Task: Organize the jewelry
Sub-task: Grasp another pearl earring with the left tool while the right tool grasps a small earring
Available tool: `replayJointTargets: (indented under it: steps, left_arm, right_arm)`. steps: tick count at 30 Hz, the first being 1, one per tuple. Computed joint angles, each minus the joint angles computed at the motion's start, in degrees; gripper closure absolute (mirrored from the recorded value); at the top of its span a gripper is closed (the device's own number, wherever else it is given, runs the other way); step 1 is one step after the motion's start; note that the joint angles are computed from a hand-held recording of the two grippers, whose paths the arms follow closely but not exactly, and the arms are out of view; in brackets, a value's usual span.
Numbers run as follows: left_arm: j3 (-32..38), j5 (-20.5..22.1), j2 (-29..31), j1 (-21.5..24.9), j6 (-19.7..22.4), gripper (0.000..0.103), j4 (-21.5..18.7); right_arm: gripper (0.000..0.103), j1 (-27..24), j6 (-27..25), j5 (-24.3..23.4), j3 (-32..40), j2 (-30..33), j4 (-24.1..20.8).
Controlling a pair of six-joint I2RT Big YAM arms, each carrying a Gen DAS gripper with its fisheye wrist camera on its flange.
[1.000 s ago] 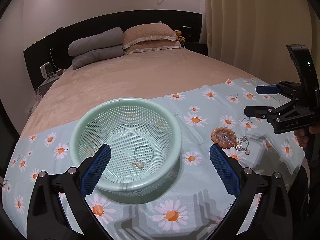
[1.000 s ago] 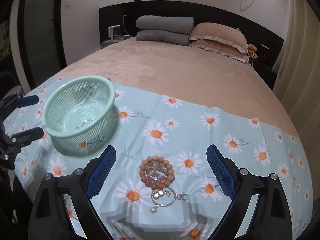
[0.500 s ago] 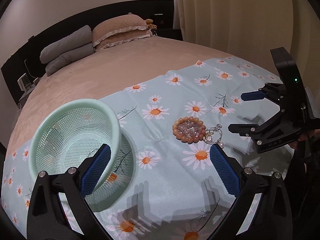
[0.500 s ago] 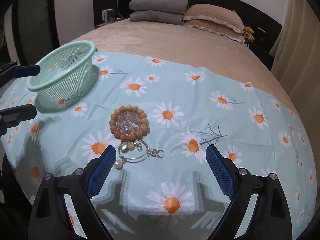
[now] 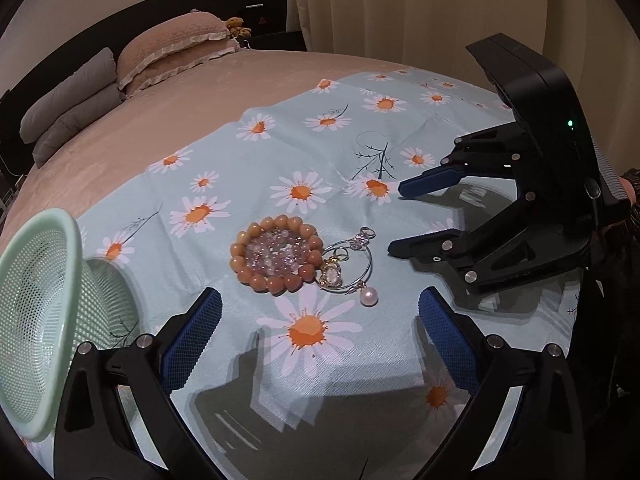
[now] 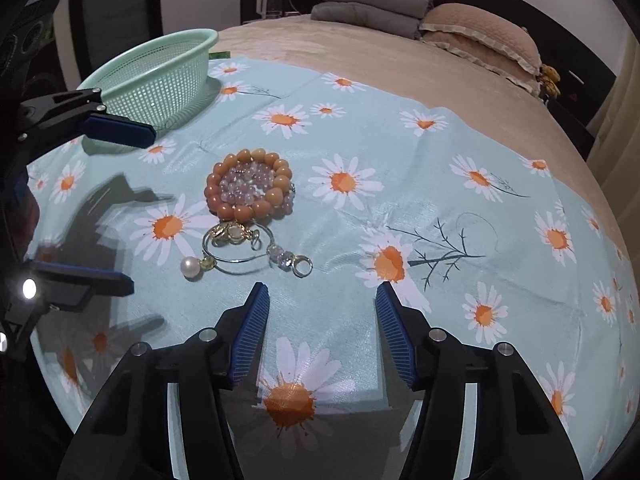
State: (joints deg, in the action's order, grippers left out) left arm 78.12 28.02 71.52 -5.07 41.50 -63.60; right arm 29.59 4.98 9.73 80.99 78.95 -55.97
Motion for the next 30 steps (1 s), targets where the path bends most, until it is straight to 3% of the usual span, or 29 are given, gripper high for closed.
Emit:
replayJointTargets:
  steps: [6, 11, 14, 19, 23, 26, 30]
  left_arm:
    - [0.9, -2.1, 2.7, -1.6, -2.9, 0.024, -1.3]
    - [1.3, -1.8, 4.4, -1.6, -4.5, 0.034, -3.3]
    - [1.7, -0.9, 4.9, -1.4, -6.0, 0.040, -4.1]
    - [1.7, -1.4, 4.5, -2.1, -6.8, 0.060, -4.8]
    - [2.2, -0.5, 4.4, -2.5, -5.8, 0.082, -6.8]
    - [2.6, -0.7, 4.7, -3.1, -5.3, 0.091, -7.5]
    - [2.6, -0.7, 4.6, -3.5, -4.9, 0.091, -7.9]
  right_arm:
    - [0.056, -1.8, -6.3, -6.1, 1.4, 1.9, 1.4]
    - [0.064, -3.1, -8.3, -11.5, 2.1, 3.3, 2.3]
    - [0.074, -3.4, -8.4, -13.9, 1.7, 3.1, 2.7]
    - [0.091, -3.0, -8.4, -15.5, 1.1, 2.7, 3.1]
    - [0.091, -3.0, -7.8, -15.6, 1.0, 2.6, 3.1]
    - [0.091, -3.0, -7.4, -15.9, 0.6, 2.2, 3.1]
    - [0.092, -3.1, -6.8, -16.5, -0.8, 0.7, 3.4]
